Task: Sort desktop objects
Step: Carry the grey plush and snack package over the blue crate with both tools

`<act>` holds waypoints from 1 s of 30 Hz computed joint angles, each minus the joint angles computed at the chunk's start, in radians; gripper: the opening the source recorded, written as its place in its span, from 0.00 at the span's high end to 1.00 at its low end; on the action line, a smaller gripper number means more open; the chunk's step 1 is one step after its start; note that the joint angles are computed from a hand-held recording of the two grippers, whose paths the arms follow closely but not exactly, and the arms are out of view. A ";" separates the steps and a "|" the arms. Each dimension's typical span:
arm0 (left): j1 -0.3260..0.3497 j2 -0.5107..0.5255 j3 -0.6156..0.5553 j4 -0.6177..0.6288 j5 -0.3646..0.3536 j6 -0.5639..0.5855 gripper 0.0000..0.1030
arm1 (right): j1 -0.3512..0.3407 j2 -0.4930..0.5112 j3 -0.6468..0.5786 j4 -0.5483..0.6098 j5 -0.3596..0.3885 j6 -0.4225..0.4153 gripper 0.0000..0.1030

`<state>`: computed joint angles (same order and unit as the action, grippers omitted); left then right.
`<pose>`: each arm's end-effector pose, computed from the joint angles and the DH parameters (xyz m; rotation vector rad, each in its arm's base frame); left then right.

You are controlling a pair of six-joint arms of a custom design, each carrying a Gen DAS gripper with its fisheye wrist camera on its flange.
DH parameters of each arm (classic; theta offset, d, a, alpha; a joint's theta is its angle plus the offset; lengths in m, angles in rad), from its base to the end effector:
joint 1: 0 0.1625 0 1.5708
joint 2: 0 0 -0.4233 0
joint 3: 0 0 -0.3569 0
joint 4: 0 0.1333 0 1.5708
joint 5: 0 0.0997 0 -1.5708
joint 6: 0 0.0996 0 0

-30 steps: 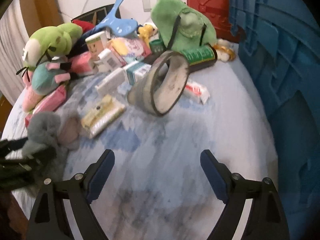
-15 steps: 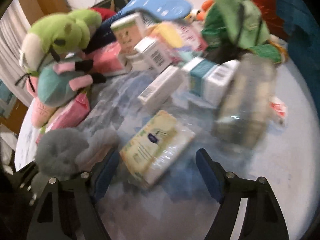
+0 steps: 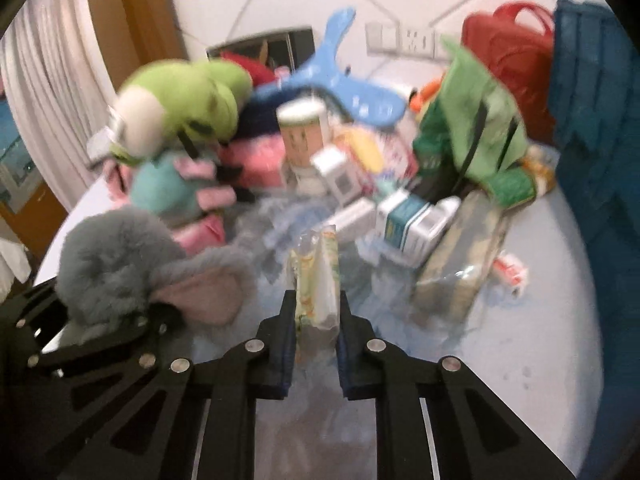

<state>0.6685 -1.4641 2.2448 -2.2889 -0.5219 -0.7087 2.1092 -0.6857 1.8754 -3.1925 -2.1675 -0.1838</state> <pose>-0.1739 -0.4172 0.2764 0.2550 2.2094 -0.8795 0.3666 -0.4629 0.0662 0.7389 -2.4430 0.6881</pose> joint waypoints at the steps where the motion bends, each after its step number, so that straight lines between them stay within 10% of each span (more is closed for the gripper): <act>1: -0.020 -0.015 -0.002 0.004 0.006 0.007 0.55 | 0.016 -0.013 0.007 -0.012 -0.008 0.000 0.84; 17: -0.292 0.014 -0.118 -0.279 0.058 0.319 0.55 | 0.261 -0.193 -0.030 -0.208 -0.292 -0.146 0.84; 26: -0.401 0.332 -0.350 -0.630 -0.005 0.574 0.55 | 0.297 -0.403 -0.021 -0.357 -0.426 -0.378 0.84; 30: -0.427 0.493 -0.544 -0.602 -0.033 0.581 0.55 | 0.251 -0.548 -0.021 -0.337 -0.408 -0.498 0.84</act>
